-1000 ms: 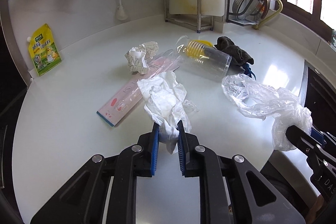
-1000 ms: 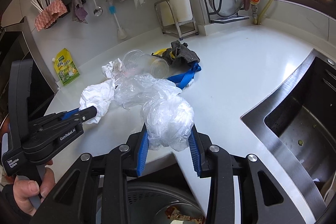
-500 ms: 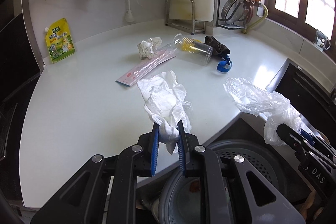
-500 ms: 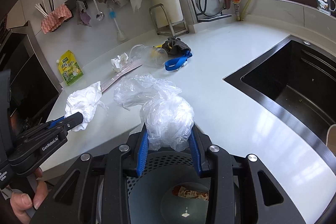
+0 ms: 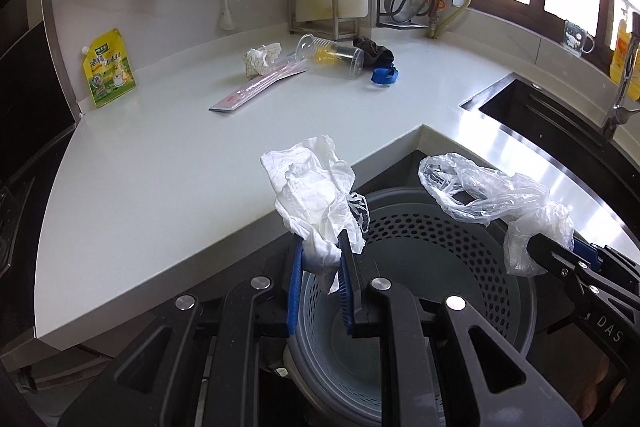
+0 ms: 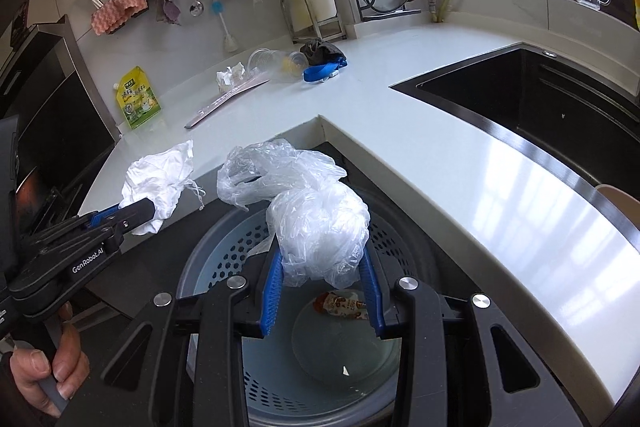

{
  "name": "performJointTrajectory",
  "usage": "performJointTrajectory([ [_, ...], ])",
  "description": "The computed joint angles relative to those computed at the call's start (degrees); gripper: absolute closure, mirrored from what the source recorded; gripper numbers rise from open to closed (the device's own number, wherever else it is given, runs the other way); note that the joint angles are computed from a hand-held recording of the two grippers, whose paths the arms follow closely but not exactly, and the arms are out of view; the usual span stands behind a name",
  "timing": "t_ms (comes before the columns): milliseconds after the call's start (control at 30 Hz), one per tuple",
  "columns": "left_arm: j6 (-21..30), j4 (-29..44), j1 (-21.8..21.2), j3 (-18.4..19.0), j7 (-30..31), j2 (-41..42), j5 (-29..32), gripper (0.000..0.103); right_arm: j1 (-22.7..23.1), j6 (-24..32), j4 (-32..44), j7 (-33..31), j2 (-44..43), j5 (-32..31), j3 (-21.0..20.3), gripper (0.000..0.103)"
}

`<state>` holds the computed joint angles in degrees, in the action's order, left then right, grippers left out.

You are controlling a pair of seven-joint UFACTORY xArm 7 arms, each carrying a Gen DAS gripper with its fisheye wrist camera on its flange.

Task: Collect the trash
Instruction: 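Carry the bag and tissue over the basket and open both tools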

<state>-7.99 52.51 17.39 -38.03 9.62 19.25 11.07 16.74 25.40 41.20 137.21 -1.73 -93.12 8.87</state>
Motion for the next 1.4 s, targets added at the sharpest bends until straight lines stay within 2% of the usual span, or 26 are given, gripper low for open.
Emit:
performJointTrajectory([
  [100, -0.41, -1.69, 2.98, -2.84, -0.03, -0.39, 1.18, 0.087, 0.62, 0.73, -0.98, -1.18, -0.87, 1.60, 0.60, 0.069],
  [200, 1.30, -2.52, 8.42, -8.46, 0.62, 0.60, 2.54, 0.087, 0.96, 0.43, -1.45, -1.55, -1.01, 2.15, 0.89, 0.069],
  [400, 1.88, -4.07, 10.31, -10.64, 3.01, 1.04, 1.97, 0.087, 1.43, -0.47, -1.47, -2.65, -0.12, 3.67, 1.03, 0.069],
  [567, 2.16, -4.32, 9.94, -10.49, 4.84, 1.70, 0.87, 0.086, 1.29, -2.12, -0.68, -3.17, 1.99, 4.26, 0.46, 0.069],
  [900, 3.98, -2.97, 5.85, -7.26, 8.95, 2.90, -4.55, 0.086, 1.43, -3.12, -0.51, -3.96, 3.13, 5.63, -0.22, 0.069],
  [1400, 5.05, -1.88, 0.43, -2.26, 12.49, 2.53, -11.38, 0.083, 1.29, -4.78, 0.44, -1.48, 4.72, 2.77, -0.81, 0.067],
])
